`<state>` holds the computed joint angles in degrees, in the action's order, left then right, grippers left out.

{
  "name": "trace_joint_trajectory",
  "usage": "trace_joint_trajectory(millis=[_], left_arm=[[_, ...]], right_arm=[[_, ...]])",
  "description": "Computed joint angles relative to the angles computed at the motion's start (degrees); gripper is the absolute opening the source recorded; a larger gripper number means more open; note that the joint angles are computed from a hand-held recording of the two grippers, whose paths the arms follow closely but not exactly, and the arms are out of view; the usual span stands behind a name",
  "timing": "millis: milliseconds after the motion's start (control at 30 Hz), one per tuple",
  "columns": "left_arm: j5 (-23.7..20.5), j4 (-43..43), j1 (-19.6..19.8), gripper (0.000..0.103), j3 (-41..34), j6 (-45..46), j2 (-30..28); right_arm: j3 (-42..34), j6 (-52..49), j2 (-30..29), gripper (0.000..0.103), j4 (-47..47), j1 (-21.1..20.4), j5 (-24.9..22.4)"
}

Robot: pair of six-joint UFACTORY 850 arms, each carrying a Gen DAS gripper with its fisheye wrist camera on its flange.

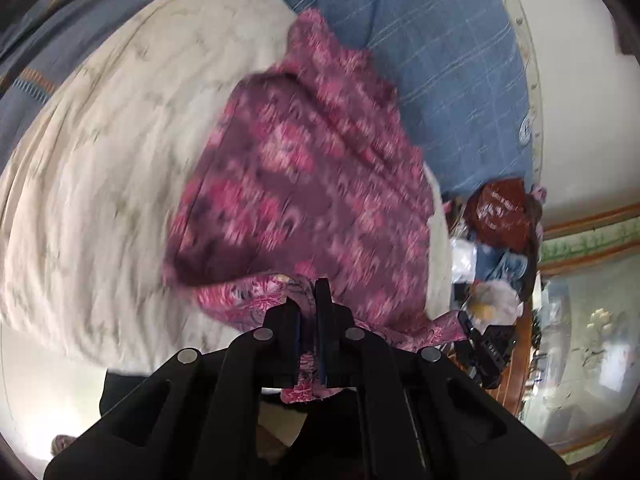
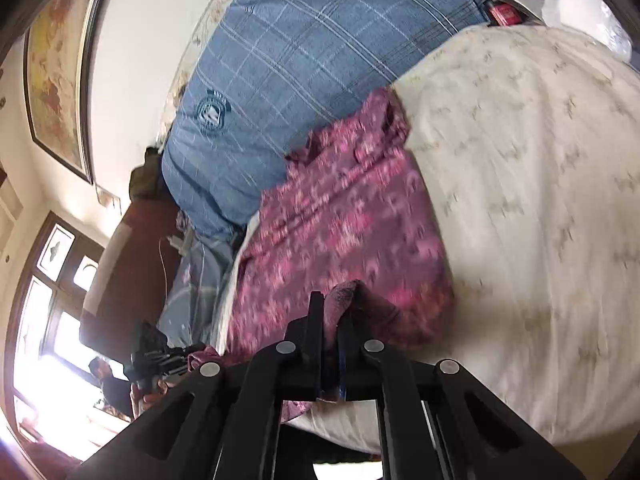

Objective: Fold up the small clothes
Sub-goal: 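Close both grippers on the shirt edge and lift it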

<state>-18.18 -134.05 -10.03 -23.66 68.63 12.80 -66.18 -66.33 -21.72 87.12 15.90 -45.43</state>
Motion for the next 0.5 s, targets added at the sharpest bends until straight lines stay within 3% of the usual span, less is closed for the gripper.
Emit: trace_joint_trajectory(millis=[167,367,500], left_arm=[[-1.5,0.6,6.1,0.004,-5.2,2.7,-4.9],[-6.3,-0.6,13.5,0.004,-12.7,6.3,-13.7],[-7.1,-1.0,16.0,0.004,-18.8,8.0,-20.5]], right_arm=[[-9.8,2.7,-6.5,0.005,2.7,0.9,1.5],[-24.1,8.6,-16.3,0.005,1.7,2.0,3.8],[-35.1,13.7,-23.7,0.005,-1.1,2.9,5.2]])
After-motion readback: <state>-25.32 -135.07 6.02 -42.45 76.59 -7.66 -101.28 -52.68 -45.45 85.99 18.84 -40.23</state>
